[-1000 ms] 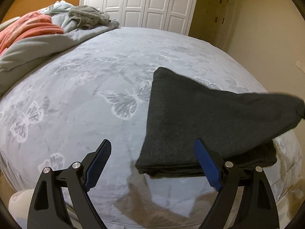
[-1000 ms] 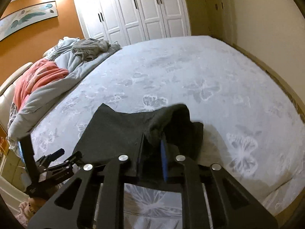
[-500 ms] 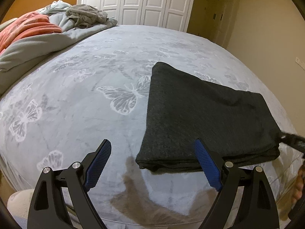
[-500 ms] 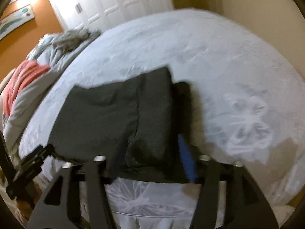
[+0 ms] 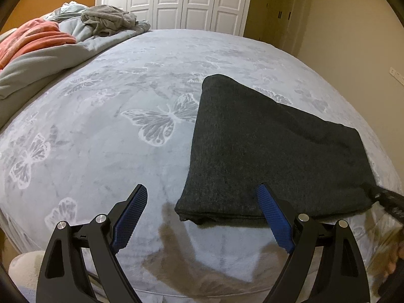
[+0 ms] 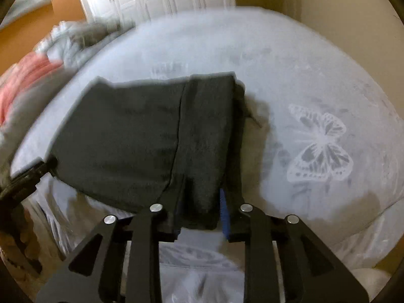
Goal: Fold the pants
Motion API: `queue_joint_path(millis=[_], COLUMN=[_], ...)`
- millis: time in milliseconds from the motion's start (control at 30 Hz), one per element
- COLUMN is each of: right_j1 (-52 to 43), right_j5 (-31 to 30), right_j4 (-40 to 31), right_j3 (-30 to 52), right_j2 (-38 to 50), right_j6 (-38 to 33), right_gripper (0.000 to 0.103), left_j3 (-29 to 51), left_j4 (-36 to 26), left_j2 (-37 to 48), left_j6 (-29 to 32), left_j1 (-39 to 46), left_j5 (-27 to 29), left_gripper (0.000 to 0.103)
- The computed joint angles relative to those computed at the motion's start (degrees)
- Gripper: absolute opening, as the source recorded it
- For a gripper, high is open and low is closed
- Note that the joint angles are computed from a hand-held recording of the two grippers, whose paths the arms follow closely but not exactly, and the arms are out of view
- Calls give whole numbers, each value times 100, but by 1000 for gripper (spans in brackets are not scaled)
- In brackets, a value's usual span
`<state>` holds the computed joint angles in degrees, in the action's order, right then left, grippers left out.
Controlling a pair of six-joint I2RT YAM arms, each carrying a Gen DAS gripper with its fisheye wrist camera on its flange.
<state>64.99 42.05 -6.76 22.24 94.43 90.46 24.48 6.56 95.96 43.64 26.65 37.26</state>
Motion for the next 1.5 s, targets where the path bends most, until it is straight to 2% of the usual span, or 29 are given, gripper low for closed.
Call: queue_joint_path(millis=[100,167,233,300,333,433,500,567,600,633,667,700,767,833,933,1033,1100,1133,1400,1433,1467,1500], right_j1=[135,136,6,-347,-698,-1643,-2343,-3331,-3602,-3716,-3723,-3604,-2842,-1799,-705,-92,-182,-297,-1460,-1668,-1803,-1873], right_j5=[215,391,537,483,312,-246,-614,-1310,-1470,-1451,-1515,-1421,-821,-316,-169,-123,-161,-195,-515,-705,-876,-971], right_j4=[-766,-1246,-1299,-996,-636,423,1100,1680,1903,2458,2325,2160,1782,1333,1154,1291,1417,1402,1772,1981,2163,2185], right_j3=[225,392,398,379,312,30,-15,179,181,-92,-179,-296,-614,-846,-928,-849,-830,-780,-480,-444,-439,-421], right_j2=[-380,-644,-1006,-1291,-1461,-1524,-1099,6,281,268,9,-320,-1017,-1341,-1017,-542,-423,-381,-304,-127,-6,-11], right_j6=[221,114,-284,-1030,-1629,-2727,-3370,-4040,-4140,-4066,-3948,-3713,-2958,-1850,-580,59,-31,-160,-1649,-1929,-2107,-2214], right_gripper=[28,28,29,29,29,28,28,25,25,29,37,37,37,37,37,37,46,48,48,46,31,21], left_j3=[-5,-9,-31,-66,-85,-124,-138,-71,-35,4,9,2,19,47,116,77,41,20,-160,-153,-143,-144], left_j4=[40,75,118,187,215,314,446,390,362,308,313,323,271,217,151,226,311,366,688,672,657,656], left_j2=[28,38,35,20,14,39,78,140,172,196,196,189,192,199,271,264,260,264,243,243,245,246], left_j6=[46,-1,-46,-53,-47,-31,-122,-158,-175,-179,-214,-217,-179,-172,-222,-274,-313,-327,-320,-315,-316,-311], left_j1=[15,-14,-29,-39,-36,-34,-65,-89,-99,-112,-122,-109,-86,-84,-129,-169,-182,-192,-169,-168,-161,-155], left_j5=[-3,-31,-64,-87,-86,-104,-155,-169,-163,-153,-173,-161,-132,-110,-135,-167,-175,-186,-195,-195,-189,-171], left_gripper=[86,86,87,87,87,89,92,92,93,93,93,93,92,92,92,92,92,92,92,92,92,92])
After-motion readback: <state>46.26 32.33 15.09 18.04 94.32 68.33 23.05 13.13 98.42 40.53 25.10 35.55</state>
